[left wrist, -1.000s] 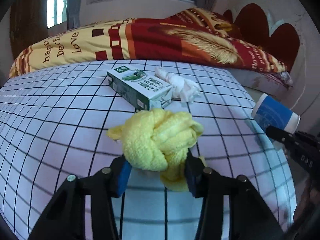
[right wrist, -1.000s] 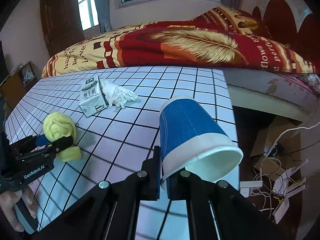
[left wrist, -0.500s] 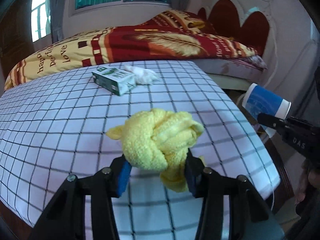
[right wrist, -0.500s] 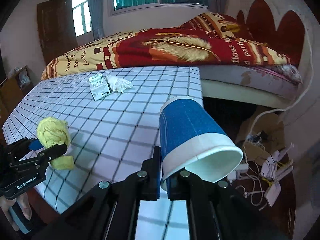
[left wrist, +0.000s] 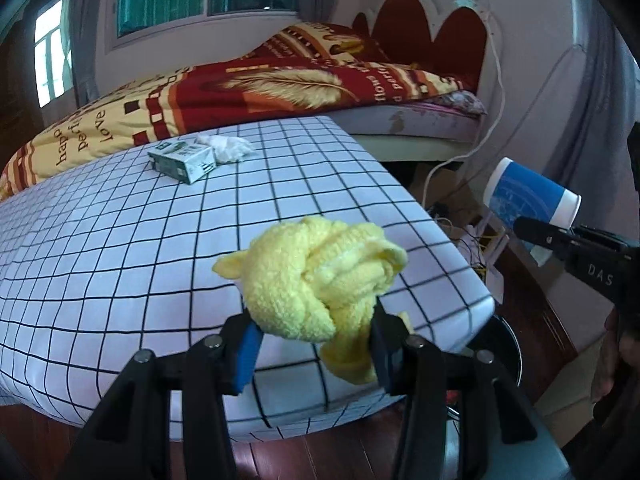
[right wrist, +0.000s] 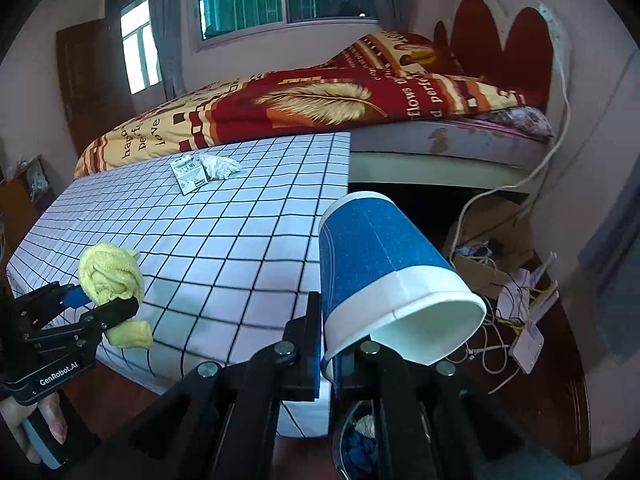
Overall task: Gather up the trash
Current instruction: 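Carry the yellow cloth and blue cup over the black trash bin with both tools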
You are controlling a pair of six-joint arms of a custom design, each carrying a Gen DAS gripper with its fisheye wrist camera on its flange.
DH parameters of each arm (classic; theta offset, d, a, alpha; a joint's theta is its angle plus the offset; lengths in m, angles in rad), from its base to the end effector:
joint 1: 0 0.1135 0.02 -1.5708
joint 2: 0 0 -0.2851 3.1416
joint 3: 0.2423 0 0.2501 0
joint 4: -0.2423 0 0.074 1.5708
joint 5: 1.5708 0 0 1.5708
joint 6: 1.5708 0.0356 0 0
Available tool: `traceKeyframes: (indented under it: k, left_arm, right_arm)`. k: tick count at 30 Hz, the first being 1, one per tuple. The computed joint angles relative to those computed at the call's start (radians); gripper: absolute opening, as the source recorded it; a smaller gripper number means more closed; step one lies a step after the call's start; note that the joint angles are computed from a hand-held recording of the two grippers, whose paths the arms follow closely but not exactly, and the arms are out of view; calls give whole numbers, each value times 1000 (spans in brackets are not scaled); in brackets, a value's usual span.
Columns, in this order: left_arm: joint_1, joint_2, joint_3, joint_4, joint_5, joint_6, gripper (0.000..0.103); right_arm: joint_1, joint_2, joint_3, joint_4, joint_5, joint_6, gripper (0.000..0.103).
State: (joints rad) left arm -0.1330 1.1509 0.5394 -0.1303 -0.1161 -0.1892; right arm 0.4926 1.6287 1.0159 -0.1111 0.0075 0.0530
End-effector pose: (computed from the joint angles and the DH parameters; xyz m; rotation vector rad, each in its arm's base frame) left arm 0.2163 -0.0248 0.2097 -0.1237 2.3033 -0.0305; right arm 0.3101 0.1661 0.2350 -0.4998 2.2552 0.2722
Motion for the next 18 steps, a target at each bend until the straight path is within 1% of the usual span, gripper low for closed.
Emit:
traceKeyframes:
  k: [8, 18]
  left_arm:
    - [-160, -9, -12, -11, -59, -54, 48]
    - [-387, 75, 15, 20, -116, -130, 48]
  right_arm:
    - [-83, -131, -161, 20, -21, 5, 4]
    - [-249, -298, -320, -26, -53, -49, 4]
